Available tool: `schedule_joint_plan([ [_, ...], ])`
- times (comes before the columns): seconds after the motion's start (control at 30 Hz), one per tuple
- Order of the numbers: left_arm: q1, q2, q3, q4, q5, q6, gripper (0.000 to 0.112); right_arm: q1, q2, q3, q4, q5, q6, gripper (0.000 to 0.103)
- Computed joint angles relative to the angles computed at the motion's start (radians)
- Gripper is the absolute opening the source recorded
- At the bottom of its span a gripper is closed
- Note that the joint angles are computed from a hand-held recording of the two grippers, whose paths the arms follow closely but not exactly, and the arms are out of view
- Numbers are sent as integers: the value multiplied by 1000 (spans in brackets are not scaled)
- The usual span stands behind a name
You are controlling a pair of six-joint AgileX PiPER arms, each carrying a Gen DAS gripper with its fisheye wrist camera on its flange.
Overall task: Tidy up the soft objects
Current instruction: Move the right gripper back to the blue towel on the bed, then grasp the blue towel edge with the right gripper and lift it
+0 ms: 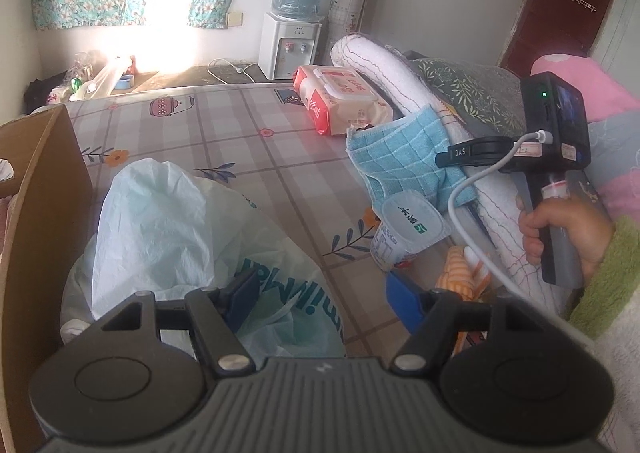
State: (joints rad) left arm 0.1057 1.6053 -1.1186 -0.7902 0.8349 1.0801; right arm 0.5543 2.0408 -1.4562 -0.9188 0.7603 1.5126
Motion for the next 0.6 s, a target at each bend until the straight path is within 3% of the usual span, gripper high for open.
schedule_joint_plan([
  [0.37, 165, -104, 45, -72, 105, 98, 71, 212, -221, 39, -142, 113, 161, 5],
  [0.5, 245, -136, 57, -90, 163, 140, 71, 324, -332, 75, -177, 113, 253, 5],
  [0.6, 300, -152, 63, -99, 217, 182, 71, 420, -427, 155, -222, 85, 415, 5],
])
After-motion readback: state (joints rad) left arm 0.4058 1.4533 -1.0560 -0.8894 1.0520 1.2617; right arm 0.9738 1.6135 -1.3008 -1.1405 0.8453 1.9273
